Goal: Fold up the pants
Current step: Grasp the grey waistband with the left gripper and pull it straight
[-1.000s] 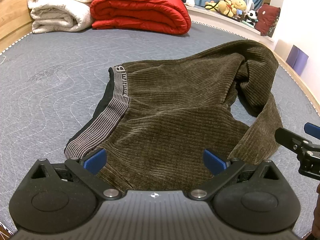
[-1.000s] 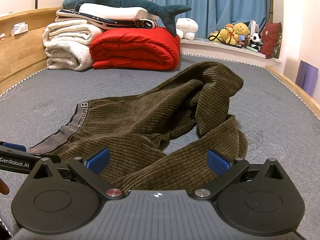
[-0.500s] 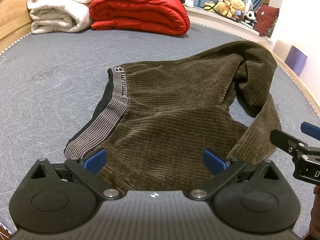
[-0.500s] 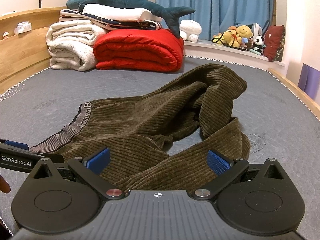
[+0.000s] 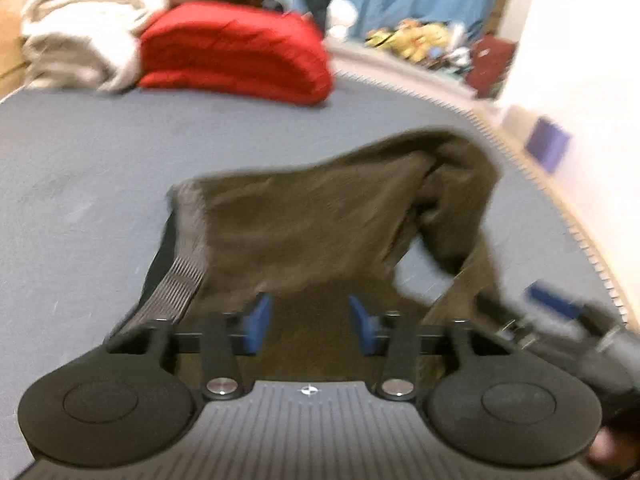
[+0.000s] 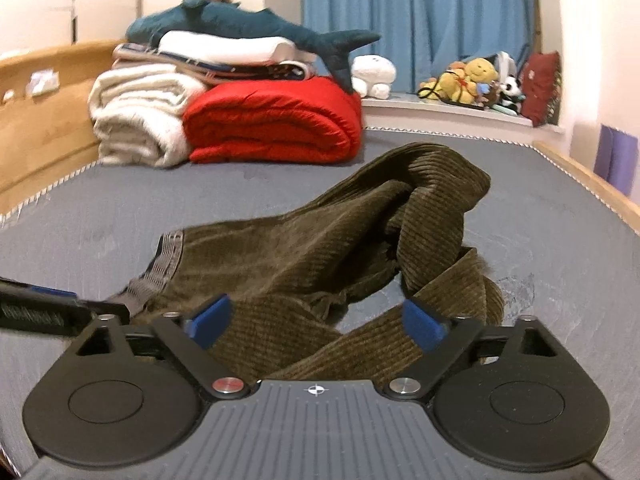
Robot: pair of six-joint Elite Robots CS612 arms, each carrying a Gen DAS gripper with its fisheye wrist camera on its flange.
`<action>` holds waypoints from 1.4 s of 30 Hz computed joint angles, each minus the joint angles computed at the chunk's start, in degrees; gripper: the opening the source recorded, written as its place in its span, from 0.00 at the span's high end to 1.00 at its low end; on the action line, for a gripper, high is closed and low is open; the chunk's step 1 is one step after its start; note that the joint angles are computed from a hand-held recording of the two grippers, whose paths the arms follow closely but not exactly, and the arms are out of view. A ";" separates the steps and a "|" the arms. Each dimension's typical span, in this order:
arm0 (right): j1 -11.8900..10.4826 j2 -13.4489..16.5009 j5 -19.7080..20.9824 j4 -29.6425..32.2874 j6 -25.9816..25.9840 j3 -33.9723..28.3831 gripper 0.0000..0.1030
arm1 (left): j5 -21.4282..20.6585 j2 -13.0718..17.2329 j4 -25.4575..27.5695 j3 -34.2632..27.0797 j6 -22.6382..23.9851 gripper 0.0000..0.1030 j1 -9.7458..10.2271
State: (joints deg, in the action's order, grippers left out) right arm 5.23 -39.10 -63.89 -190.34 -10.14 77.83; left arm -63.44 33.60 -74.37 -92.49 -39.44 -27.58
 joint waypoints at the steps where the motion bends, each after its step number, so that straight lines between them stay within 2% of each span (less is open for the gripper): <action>1: -0.06 0.11 0.03 -0.32 0.96 -0.15 0.22 | -0.22 -0.55 -2.52 0.81 2.90 0.68 0.23; 4: -0.29 0.48 0.37 -1.33 2.19 -0.44 0.34 | -3.76 -2.19 -8.35 3.62 8.82 0.71 1.57; 5: -0.35 0.56 0.36 -1.72 2.40 -0.47 0.35 | -4.12 -2.52 -9.99 4.59 10.41 0.71 1.88; 6: -0.41 0.63 0.34 -2.03 2.50 -0.50 0.37 | -3.67 -2.51 -11.87 5.39 12.42 0.71 2.14; 8: -0.50 0.67 0.37 -2.05 2.42 -0.54 0.38 | -0.13 -1.49 -15.41 6.28 15.74 0.70 2.38; 9: -0.51 0.64 0.33 -1.86 2.43 -0.54 0.38 | 1.90 -0.98 -14.80 6.52 15.99 0.70 2.51; 10: -0.55 0.58 0.46 -1.59 2.47 -0.51 0.38 | 3.39 -0.92 -11.79 7.24 13.97 0.70 2.95; 11: -0.62 0.51 0.74 -1.20 2.36 -0.42 0.38 | 2.73 -1.72 -6.77 8.33 9.55 0.70 3.79; 12: -0.68 0.46 1.12 -0.75 2.11 -0.40 0.37 | -0.23 -2.24 -4.15 9.00 4.92 0.68 4.85; 14: -0.76 0.43 2.17 0.50 0.76 -0.54 0.33 | -7.65 -2.29 -3.44 9.74 -3.26 0.58 7.32; 16: -0.72 0.51 2.49 0.74 -0.19 -0.67 0.29 | -8.42 -2.80 -1.04 10.90 -7.50 0.35 8.53; 18: -0.54 0.78 2.04 0.85 -0.09 -1.17 0.26 | -6.58 -3.58 1.13 12.55 -7.37 0.20 9.14; 19: -0.44 0.88 1.88 1.34 0.27 -1.46 0.25 | -6.14 -3.95 1.97 13.41 -7.24 0.18 9.52; 21: -0.30 1.03 2.19 2.81 0.97 -2.01 0.24 | -7.15 -4.13 3.22 14.07 -7.54 0.17 10.50; 25: 0.12 1.29 2.50 4.15 -0.42 -2.40 0.22 | -12.36 -3.86 4.25 14.99 -8.45 0.15 12.46; 28: 0.30 1.46 2.56 5.22 -1.12 -2.72 0.22 | -14.94 -3.53 5.30 15.19 -7.17 0.06 13.21; 32: 0.35 1.53 2.43 5.83 -1.28 -2.90 0.21 | -20.48 -2.32 4.34 14.70 -5.67 0.06 14.01; 33: 0.37 1.56 2.31 5.85 -1.37 -2.90 0.21 | -20.74 -2.23 4.05 14.80 -4.69 0.05 13.94; 36: 0.39 1.60 1.93 6.18 -1.47 -2.97 0.20 | -18.88 -2.27 4.01 15.24 -0.10 0.04 13.22; 38: 0.40 1.66 1.67 6.42 -1.42 -3.15 0.20 | -16.62 -2.50 5.03 15.50 2.58 0.07 12.59; 39: 0.44 1.72 1.49 6.39 -1.42 -3.23 0.20 | -15.44 -2.51 5.37 15.41 3.65 0.15 12.32; 40: 0.45 1.76 1.35 6.37 -1.43 -3.28 0.20 | -13.83 -2.56 6.01 15.25 4.16 0.26 12.05; 41: 0.46 1.79 1.18 6.29 -1.40 -3.31 0.20 | -12.68 -2.52 6.39 14.95 4.29 0.32 11.93; 42: 0.47 1.83 0.99 6.18 -1.34 -3.35 0.20 | -12.70 -2.32 6.03 14.36 4.27 0.42 12.04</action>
State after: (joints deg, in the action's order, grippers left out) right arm 5.70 -37.27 -62.90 -184.16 -11.48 74.48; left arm -76.14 31.28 -68.34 -78.13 -35.17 -15.54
